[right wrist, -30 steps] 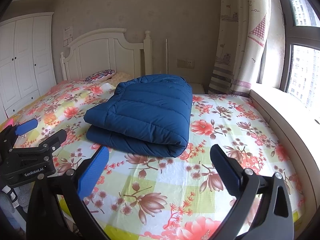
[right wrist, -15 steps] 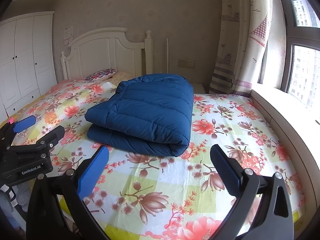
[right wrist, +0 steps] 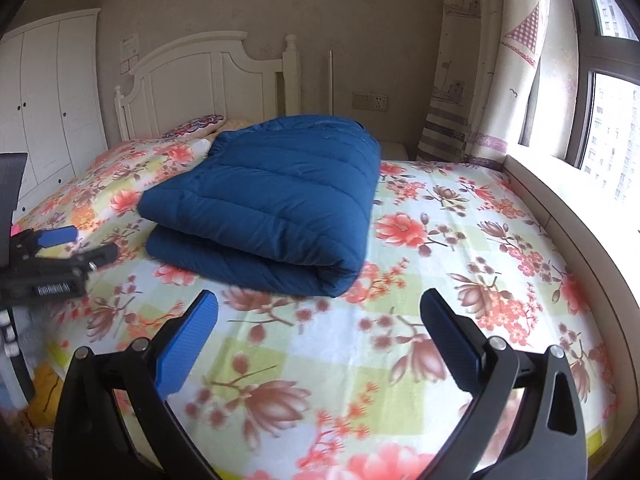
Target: Fold large clothes
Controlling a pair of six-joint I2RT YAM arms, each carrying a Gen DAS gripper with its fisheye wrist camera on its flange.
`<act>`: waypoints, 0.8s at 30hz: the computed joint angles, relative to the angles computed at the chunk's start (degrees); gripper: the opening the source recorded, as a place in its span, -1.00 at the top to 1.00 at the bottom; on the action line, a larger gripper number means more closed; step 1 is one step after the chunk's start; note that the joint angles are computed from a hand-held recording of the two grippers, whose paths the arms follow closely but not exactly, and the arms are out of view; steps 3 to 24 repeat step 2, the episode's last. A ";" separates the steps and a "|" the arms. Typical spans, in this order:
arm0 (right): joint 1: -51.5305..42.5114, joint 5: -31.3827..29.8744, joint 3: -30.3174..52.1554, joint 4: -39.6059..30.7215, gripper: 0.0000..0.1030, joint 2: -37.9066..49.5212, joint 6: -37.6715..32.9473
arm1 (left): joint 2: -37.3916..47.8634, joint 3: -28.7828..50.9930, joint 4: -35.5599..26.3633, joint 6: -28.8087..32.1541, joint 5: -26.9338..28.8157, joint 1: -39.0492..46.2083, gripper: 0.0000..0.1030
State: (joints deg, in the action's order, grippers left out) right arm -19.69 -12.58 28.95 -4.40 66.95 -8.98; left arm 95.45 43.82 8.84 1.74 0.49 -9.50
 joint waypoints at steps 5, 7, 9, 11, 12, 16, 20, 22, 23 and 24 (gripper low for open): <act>-4.78 -0.75 3.39 -0.02 -0.95 4.12 -2.36 | 9.43 12.82 -3.69 1.07 -1.20 8.80 -0.91; -4.78 -0.75 3.39 -0.02 -0.95 4.12 -2.36 | 9.43 12.82 -3.69 1.07 -1.20 8.80 -0.91; -4.78 -0.75 3.39 -0.02 -0.95 4.12 -2.36 | 9.43 12.82 -3.69 1.07 -1.20 8.80 -0.91; -4.78 -0.75 3.39 -0.02 -0.95 4.12 -2.36 | 9.43 12.82 -3.69 1.07 -1.20 8.80 -0.91; -4.78 -0.75 3.39 -0.02 -0.95 4.12 -2.36 | 9.43 12.82 -3.69 1.07 -1.20 8.80 -0.91; -4.78 -0.75 3.39 -0.02 -0.95 4.12 -2.36 | 9.43 12.82 -3.69 1.07 -1.20 8.80 -0.91; -4.78 -0.75 3.39 -0.02 -0.95 4.12 -2.36 | 9.43 12.82 -3.69 1.07 -1.20 8.80 -0.91; -4.78 -0.75 3.39 -0.02 -0.95 4.12 -2.36 | 9.43 12.82 -3.69 1.07 -1.20 8.80 -0.91; -4.78 -0.75 3.39 -0.02 -0.95 4.12 -2.36 | 9.43 12.82 -3.69 1.07 -1.20 8.80 -0.91; -4.78 -0.75 3.39 -0.02 -0.95 4.12 -2.36 | 9.43 12.82 -3.69 1.07 -1.20 8.80 -0.91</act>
